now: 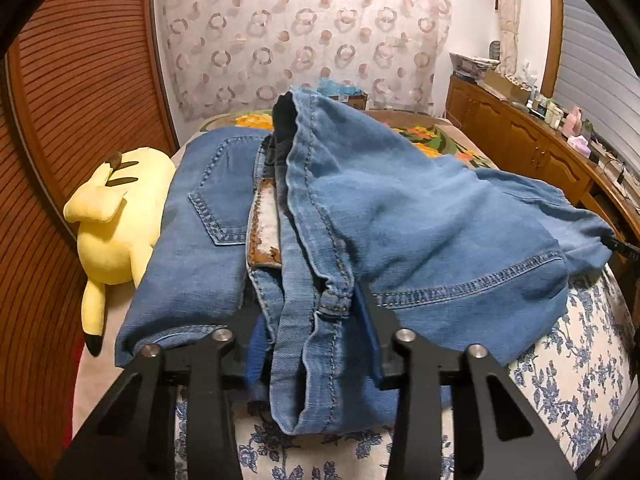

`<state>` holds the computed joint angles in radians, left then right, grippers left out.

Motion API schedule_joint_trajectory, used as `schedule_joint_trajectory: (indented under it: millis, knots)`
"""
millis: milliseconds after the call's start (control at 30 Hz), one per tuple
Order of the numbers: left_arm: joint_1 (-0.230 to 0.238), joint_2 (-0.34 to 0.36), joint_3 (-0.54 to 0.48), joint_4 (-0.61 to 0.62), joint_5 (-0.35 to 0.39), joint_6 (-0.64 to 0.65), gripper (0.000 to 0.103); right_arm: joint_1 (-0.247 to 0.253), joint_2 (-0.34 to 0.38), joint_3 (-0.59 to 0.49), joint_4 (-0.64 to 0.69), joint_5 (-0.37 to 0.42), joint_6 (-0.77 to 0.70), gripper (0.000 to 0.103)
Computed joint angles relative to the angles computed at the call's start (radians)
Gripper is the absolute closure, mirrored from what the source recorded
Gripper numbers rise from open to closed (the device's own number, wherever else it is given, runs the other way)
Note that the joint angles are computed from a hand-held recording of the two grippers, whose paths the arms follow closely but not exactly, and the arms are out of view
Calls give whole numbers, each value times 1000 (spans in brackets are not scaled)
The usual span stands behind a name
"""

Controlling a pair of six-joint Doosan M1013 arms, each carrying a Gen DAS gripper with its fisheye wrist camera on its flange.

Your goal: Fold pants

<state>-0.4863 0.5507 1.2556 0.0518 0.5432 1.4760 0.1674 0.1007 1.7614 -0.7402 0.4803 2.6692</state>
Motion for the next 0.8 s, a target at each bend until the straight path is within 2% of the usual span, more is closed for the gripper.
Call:
schedule_joint_trajectory:
  millis: [133, 200, 500, 800]
  knots:
    - [-4, -8, 6, -18, -19, 19, 85, -1, -12, 16, -73, -10, 48, 92]
    - [-5, -13, 9, -34, -30, 31, 88, 3, -16, 24, -117, -12, 78, 93]
    - [-16, -44, 26, -130, -50, 111, 90, 14, -33, 45, -244, -3, 159, 94]
    - [-34, -99, 90, -293, -59, 258, 90, 55, -89, 96, -402, 80, 310, 94]
